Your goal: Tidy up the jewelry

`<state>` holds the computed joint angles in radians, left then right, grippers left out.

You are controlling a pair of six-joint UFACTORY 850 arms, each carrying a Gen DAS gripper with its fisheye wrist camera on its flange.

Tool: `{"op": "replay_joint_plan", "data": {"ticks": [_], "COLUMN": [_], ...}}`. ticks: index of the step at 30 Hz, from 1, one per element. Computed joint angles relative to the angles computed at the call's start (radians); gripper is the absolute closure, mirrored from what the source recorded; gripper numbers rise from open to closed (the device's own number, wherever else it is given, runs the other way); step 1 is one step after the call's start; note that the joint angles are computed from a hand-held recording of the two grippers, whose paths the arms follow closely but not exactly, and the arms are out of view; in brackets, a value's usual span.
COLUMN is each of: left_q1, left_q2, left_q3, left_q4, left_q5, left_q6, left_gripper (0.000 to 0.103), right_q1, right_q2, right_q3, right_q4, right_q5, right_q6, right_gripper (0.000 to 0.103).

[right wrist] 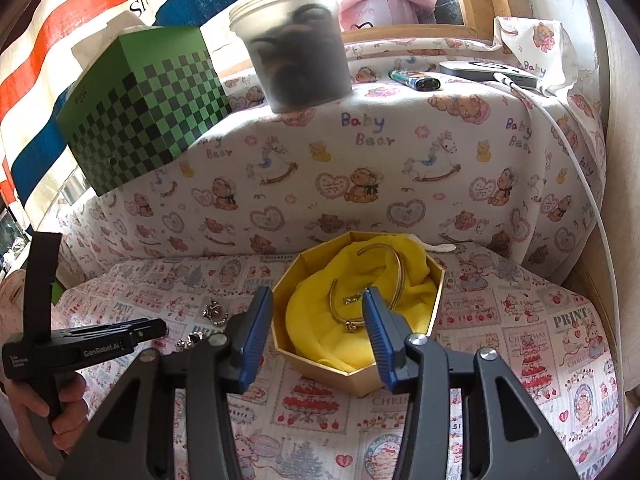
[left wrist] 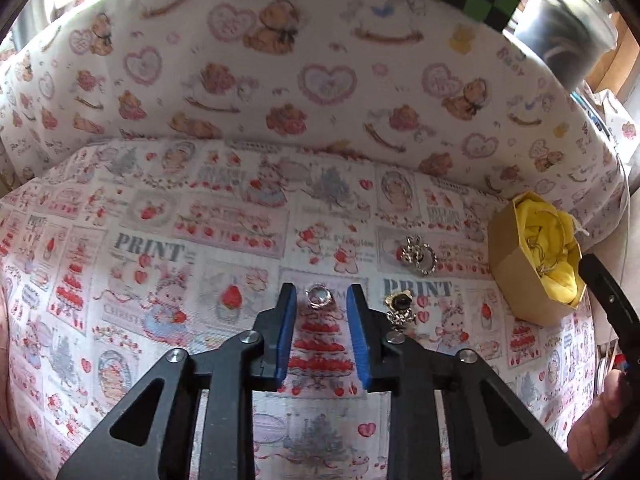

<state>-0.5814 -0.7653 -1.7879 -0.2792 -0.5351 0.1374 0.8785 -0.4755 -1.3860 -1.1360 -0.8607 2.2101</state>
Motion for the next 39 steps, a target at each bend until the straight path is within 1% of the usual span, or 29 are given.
{"op": "replay_joint_plan", "data": {"ticks": [2,7,9,12,14,16,19,21,22,23,24,26,28,31,33,34,36,38,39], "left_q1": [-0.001,-0.017,-0.022,-0.019,-0.01,-0.007,0.01,0.018,0.024,0.027,0.028,0.034,0.039,0.046,0.047,0.048,0.056,0.063,0.066], "left_q2": [-0.001,-0.009,-0.013,-0.022,-0.017,0.018,0.07,0.09,0.096,0.098,0.098,0.092,0.077,0.067,0.057,0.051,0.031,0.023,0.023], "left_q3": [0.004,0.004,-0.002,-0.02,-0.028,0.008,0.062,0.083,0.093,0.098,0.098,0.091,0.065,0.057,0.047,0.04,0.017,0.007,0.007], "left_q4": [-0.016,0.066,0.09,0.075,0.069,0.085,0.014,-0.033,-0.096,-0.124,-0.11,-0.084,-0.09,-0.062,-0.006,-0.003,-0.014,-0.016,-0.035], "left_q5": [-0.008,0.027,0.03,0.012,0.02,0.066,0.122,0.152,0.167,0.176,0.184,0.187,0.164,0.157,0.157,0.151,0.125,0.111,0.11], "left_q6": [0.011,-0.044,-0.055,-0.058,-0.053,-0.07,-0.005,0.029,0.088,0.118,0.107,0.074,0.061,0.022,-0.032,-0.033,-0.028,-0.042,-0.027], "left_gripper": [0.08,0.092,0.093,0.093,0.093,0.093,0.093,0.093,0.093,0.093,0.093,0.093,0.093,0.093,0.093,0.093,0.093,0.093,0.093], "right_q1": [0.0,0.001,0.001,0.003,0.007,0.008,0.017,0.024,0.024,0.022,0.016,-0.004,-0.025,-0.053,-0.066,-0.071,-0.077,-0.088,-0.092], "right_q2": [-0.003,-0.009,-0.013,-0.015,-0.012,-0.006,0.001,-0.024,-0.041,-0.055,-0.07,-0.12,-0.188,-0.261,-0.309,-0.337,-0.379,-0.412,-0.424], "right_q3": [-0.004,-0.01,-0.014,-0.017,-0.015,-0.015,-0.016,-0.06,-0.086,-0.107,-0.132,-0.214,-0.318,-0.426,-0.494,-0.534,-0.59,-0.632,-0.646], "right_q4": [0.005,0.008,0.012,0.01,0.003,0.005,-0.02,-0.005,0.006,0.018,0.04,0.138,0.249,0.373,0.431,0.45,0.472,0.506,0.518], "right_q5": [-0.004,-0.007,-0.008,-0.009,-0.011,0.001,0.045,0.037,0.038,0.046,0.058,0.082,0.075,0.081,0.063,0.044,0.006,-0.005,-0.007], "right_q6": [-0.008,-0.019,-0.027,-0.032,-0.027,-0.025,-0.006,-0.058,-0.087,-0.11,-0.14,-0.26,-0.412,-0.557,-0.633,-0.674,-0.72,-0.758,-0.771], "right_gripper": [0.059,0.058,0.058,0.058,0.058,0.058,0.058,0.058,0.058,0.058,0.058,0.058,0.059,0.06,0.067,0.07,0.073,0.08,0.081]}}
